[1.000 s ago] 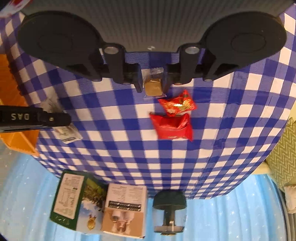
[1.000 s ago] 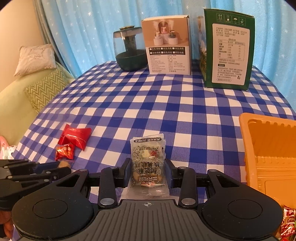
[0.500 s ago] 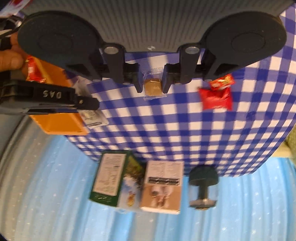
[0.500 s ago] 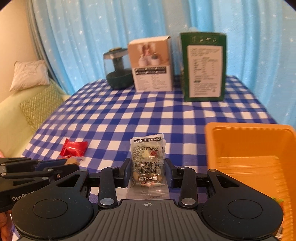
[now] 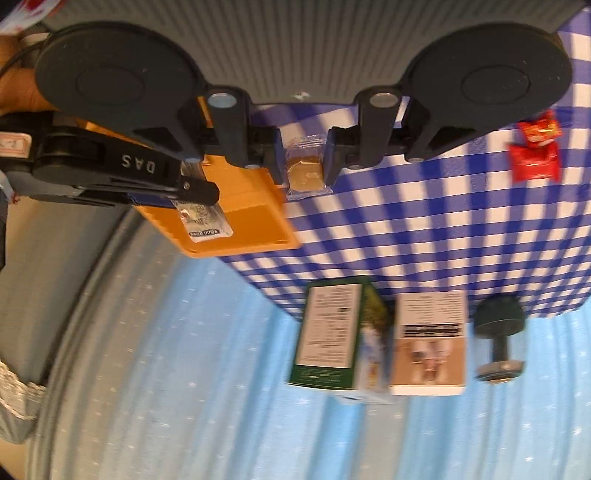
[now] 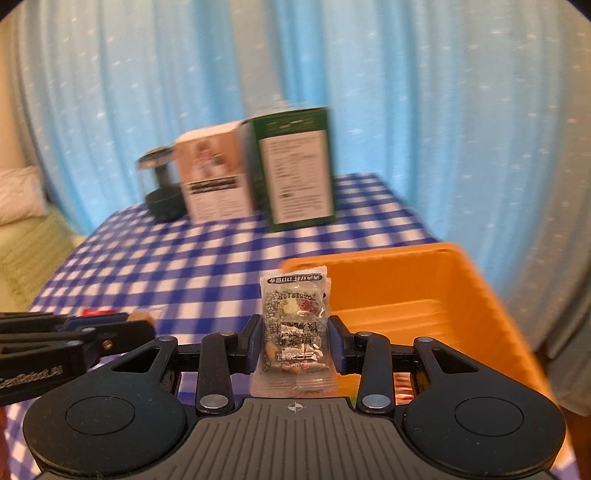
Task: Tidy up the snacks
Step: 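Carry both snacks into the orange tray and open both tools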
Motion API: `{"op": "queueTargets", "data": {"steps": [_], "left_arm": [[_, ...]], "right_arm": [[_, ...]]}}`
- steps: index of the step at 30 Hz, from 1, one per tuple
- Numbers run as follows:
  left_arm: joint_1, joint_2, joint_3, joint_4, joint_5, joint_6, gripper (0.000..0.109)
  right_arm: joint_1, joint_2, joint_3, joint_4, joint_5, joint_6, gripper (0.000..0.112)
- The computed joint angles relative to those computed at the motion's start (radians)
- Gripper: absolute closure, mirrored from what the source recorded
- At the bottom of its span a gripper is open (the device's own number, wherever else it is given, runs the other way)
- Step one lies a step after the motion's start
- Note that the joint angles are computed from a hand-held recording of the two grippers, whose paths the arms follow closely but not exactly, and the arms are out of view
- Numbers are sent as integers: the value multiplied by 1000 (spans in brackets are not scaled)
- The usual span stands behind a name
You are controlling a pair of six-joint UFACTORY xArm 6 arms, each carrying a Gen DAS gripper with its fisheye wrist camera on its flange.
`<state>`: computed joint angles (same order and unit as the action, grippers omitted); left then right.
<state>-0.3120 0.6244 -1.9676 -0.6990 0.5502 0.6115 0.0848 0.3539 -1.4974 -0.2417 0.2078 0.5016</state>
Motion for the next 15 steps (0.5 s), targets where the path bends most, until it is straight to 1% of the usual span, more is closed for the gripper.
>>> {"op": "queueTargets", "data": {"steps": [5,11,15], "left_arm": [[-42,8,-18,-40,22,45,90],[-77,45,-75,-35,53,41,90],[-94,60,-89,-21,66,35,89]], "right_arm": [[-62,-80,92,-198,9,238,74],[-107,-161,182,-274,27,340,74],[-129,-202,228,-300,20,385,74]]}}
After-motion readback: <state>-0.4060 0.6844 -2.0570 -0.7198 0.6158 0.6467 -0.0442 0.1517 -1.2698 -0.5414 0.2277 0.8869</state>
